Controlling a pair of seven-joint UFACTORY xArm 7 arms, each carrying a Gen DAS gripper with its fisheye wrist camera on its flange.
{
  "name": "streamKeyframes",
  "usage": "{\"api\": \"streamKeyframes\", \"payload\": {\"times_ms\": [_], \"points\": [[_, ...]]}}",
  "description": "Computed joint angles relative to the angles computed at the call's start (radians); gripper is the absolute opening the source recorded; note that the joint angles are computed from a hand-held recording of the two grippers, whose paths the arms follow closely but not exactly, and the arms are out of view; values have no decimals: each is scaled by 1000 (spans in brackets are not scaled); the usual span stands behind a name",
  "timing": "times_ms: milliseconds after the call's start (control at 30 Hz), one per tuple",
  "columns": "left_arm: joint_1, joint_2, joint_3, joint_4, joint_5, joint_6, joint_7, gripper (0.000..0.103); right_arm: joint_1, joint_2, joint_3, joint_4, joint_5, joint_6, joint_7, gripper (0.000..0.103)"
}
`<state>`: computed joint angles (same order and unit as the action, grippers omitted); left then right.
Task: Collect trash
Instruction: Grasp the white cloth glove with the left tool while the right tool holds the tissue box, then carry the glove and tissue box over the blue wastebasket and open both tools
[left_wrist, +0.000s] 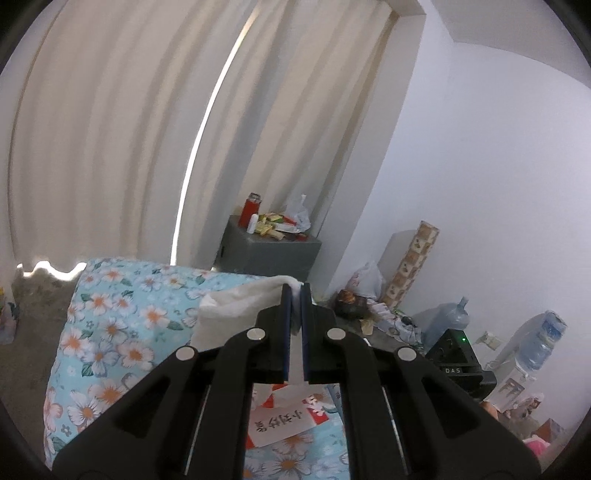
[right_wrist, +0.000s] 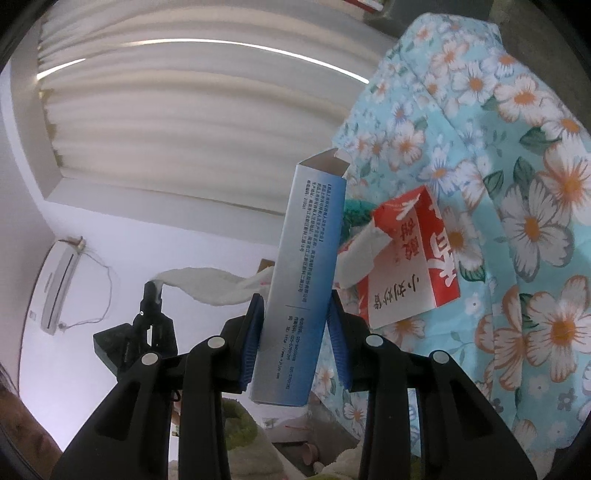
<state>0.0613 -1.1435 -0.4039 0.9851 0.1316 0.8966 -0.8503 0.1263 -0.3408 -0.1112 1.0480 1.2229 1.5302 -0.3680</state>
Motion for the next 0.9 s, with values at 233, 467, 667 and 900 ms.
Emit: {"api": "streamKeyframes", "payload": {"times_ms": [233, 467, 667, 900], "points": [[-13, 116, -36, 60, -10, -77, 5, 3, -45, -34, -50, -22, -14, 8, -9, 34], [-57, 334, -73, 145, -5, -217, 23, 3, -119, -65, -122, -51, -33, 8, -7, 32], [-120, 661, -113, 288, 35, -374, 20, 3, -200, -61, -194, -49, -56, 18, -7, 31], [-173, 1162, -261, 654, 304, -326, -34, 3, -320, -8, -247, -29, -108, -50, -18, 31]]}}
